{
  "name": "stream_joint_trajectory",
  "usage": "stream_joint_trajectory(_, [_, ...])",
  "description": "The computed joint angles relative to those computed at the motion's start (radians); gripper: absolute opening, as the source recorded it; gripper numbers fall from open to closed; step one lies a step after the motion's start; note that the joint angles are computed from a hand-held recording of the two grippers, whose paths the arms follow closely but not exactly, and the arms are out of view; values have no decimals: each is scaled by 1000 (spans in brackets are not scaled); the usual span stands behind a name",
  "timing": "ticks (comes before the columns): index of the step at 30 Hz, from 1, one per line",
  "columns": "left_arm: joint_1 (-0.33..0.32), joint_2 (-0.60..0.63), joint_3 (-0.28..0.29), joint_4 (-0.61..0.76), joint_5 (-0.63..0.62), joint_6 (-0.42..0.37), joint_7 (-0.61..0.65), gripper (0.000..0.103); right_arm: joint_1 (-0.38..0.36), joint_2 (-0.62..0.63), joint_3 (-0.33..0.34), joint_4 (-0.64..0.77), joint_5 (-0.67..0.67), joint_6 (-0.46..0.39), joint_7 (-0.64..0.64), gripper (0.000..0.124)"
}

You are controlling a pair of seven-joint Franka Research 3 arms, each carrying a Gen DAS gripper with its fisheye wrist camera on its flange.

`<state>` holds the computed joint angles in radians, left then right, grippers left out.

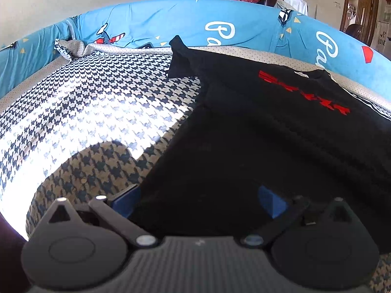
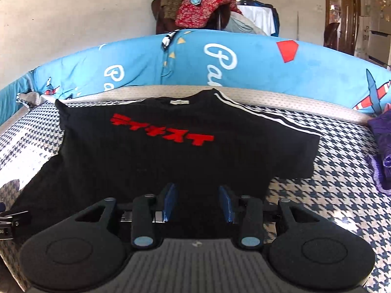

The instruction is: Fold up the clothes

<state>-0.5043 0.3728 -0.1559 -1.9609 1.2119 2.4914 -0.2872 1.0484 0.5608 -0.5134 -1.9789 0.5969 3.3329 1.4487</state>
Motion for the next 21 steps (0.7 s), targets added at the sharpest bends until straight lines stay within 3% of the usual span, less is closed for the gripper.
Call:
stream_joint_trajectory(6, [21,50,2,80,-69,37,136,103,-35,40,-25,45,10,-68,94,45])
stream_joint_trajectory(12, [31,126,24,194,-160,92,357,103,-153,56,42,94,-31,-87,187,49])
stream_joint_trajectory(16, [0,157,71,236,-135,135,352,103,-197,81,55,133,-56,-115,260,51])
stream_joint_trajectory(21, [0,181,88,254,-178,190,345,103,-290,94,128,175,-89,-140,327,52])
